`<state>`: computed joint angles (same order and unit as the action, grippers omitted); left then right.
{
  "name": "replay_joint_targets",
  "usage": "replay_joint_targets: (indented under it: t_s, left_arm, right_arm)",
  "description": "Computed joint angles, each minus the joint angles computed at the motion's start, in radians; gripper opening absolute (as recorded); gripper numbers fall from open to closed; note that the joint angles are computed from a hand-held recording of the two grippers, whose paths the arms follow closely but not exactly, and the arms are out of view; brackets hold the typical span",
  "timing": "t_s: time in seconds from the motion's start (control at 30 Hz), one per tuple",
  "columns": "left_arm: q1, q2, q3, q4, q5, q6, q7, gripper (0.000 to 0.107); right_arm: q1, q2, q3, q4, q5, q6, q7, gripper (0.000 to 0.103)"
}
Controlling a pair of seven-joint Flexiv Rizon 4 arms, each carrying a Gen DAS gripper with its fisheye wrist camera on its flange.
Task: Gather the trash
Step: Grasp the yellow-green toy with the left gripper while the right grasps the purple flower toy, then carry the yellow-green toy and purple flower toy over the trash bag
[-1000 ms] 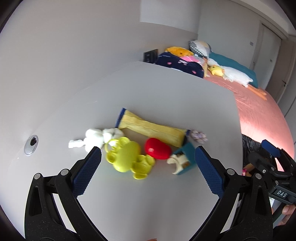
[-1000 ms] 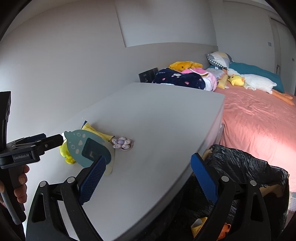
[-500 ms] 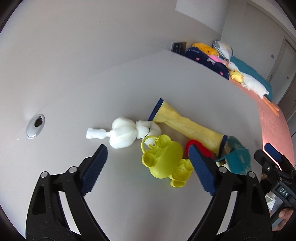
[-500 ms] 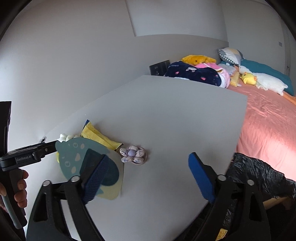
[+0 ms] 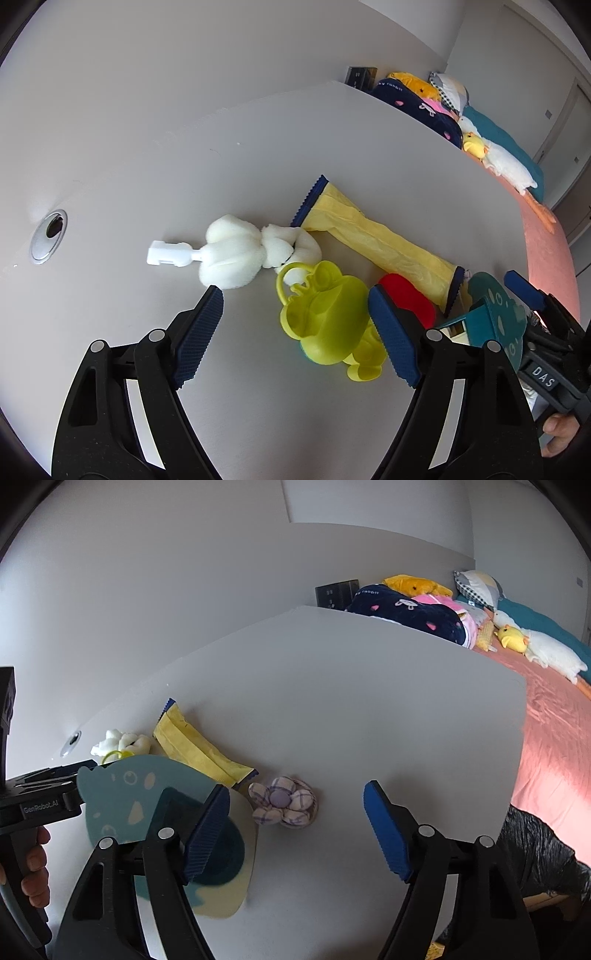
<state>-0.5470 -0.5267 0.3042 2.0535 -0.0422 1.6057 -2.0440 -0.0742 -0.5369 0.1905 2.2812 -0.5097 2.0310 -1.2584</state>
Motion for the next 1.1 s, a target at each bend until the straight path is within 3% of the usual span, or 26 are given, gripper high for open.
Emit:
replay_joint_targets:
  t_s: [0.1, 0.17, 0.23, 0.33, 0.43, 0.63, 0.93, 1.1]
  left_arm:
    - [0.029, -0.009, -0.036, -0.006, -0.007, -0.004, 0.011, 0.077]
    - [0.062, -0.012, -0.078, 0.002, -0.026, 0.007, 0.037, 0.068]
    - [0.046, -0.021, -0.061, -0.005, -0.019, 0.016, 0.020, 0.062]
    - [0.033, -0.026, -0.051, 0.001, -0.032, 0.041, 0.016, 0.051]
    - [0.016, -0.031, -0.040, 0.013, -0.056, 0.068, 0.015, 0.051]
    - [0.022, -0.010, -0.055, 0.051, -0.101, 0.111, 0.050, 0.051]
    - [-0.067, 0.025, 0.017, 0.100, -0.200, 0.171, 0.103, 0.051]
    - [-0.087, 0.053, 0.016, 0.129, -0.255, 0.214, 0.151, 0.051]
  right_arm:
    - [0.025, -0.004, -0.014, -0.012, 0.015, -0.021, -0.010, 0.067]
    - [0.031, -0.008, -0.015, -0.020, 0.020, -0.039, -0.016, 0.061]
    - [0.035, -0.012, -0.014, -0.026, 0.028, -0.051, -0.023, 0.054]
    - [0.107, -0.009, -0.067, -0.022, 0.093, -0.048, -0.065, 0.046]
    - [0.200, -0.002, -0.134, -0.015, 0.182, -0.041, -0.132, 0.032]
    - [0.069, 0.002, -0.020, -0.017, 0.137, -0.051, -0.102, 0.025]
    - [-0.076, 0.024, 0.068, 0.012, 0.005, -0.024, -0.029, 0.022]
    - [-0.141, 0.056, 0.077, 0.058, -0.093, 0.029, 0.036, 0.022]
